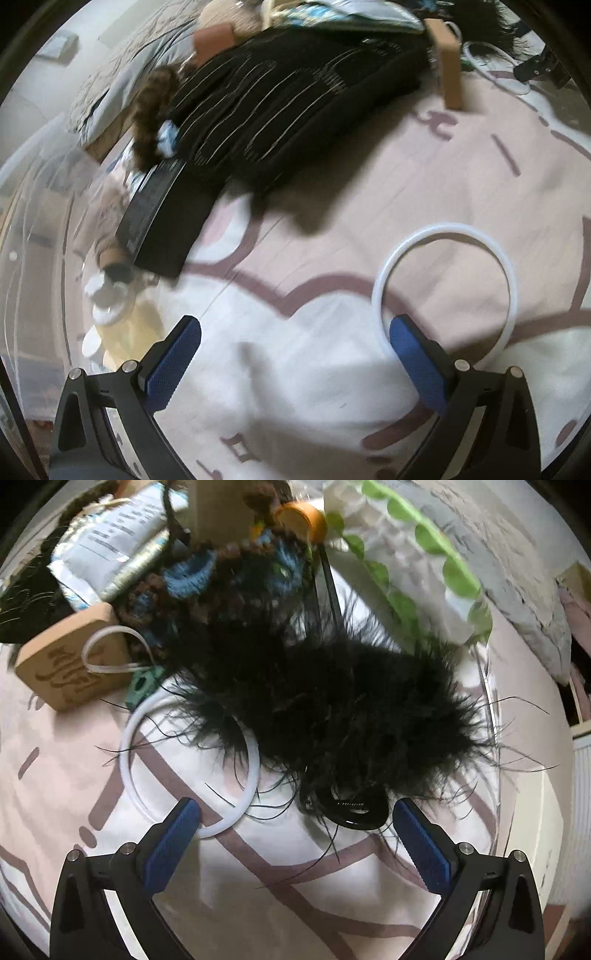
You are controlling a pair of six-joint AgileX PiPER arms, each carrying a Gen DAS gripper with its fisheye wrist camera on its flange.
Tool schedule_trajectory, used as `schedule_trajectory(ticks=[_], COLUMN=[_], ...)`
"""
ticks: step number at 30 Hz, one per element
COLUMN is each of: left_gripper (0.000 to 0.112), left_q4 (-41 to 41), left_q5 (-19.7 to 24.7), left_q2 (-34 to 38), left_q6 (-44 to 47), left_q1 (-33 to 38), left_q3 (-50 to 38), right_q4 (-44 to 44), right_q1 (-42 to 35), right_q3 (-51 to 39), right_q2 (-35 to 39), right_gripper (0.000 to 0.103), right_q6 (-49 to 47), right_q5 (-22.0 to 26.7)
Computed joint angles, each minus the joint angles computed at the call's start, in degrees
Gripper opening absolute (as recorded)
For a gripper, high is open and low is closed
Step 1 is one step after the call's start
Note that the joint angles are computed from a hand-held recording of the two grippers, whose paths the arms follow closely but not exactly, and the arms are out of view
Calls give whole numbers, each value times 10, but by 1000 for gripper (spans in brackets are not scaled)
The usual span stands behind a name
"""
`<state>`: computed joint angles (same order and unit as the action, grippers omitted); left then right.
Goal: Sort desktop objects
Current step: 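Lower the right gripper toward the white plastic ring beside the pile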
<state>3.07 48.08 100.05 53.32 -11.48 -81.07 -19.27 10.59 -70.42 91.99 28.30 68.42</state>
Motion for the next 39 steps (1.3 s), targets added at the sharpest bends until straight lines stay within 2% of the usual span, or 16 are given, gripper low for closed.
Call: schedule_trajectory(ticks=[10,13,19,22,28,32,35,38,39], left_gripper=[103,103,103,103,103,103,103,103,103], left_q4=[-103,-146,-203,-224,-252,-261,-266,-255,-250], left_q5=[92,139,210,207,190,176,172,172,170], left_q2=[26,31,32,24,19,13,12,18,19], left_q6=[63,87,74,68,48,40,36,23,22], left_q1=[76,91,83,80,85,90,91,82,79], left_q3=[-67,-92,-126,-119,-92,-70,-56,-52,-50], right_q4=[80,96,128,124,139,87,89,90,75], right_q1=[-12,0,41,61,72,105,125,150,169], right_q3=[-15,-17,-13,-7,42,88,108,116,108], right_q2=[25,28,30,27,-4,-49,-64,-52,-39], right_gripper=[103,103,103,103,103,103,103,103,103], right_q6=[-17,-16,-22,-19,-15,53,78,105,132], right_q5=[-5,-5,-21,-32,-84,-143,-185,-222,-217])
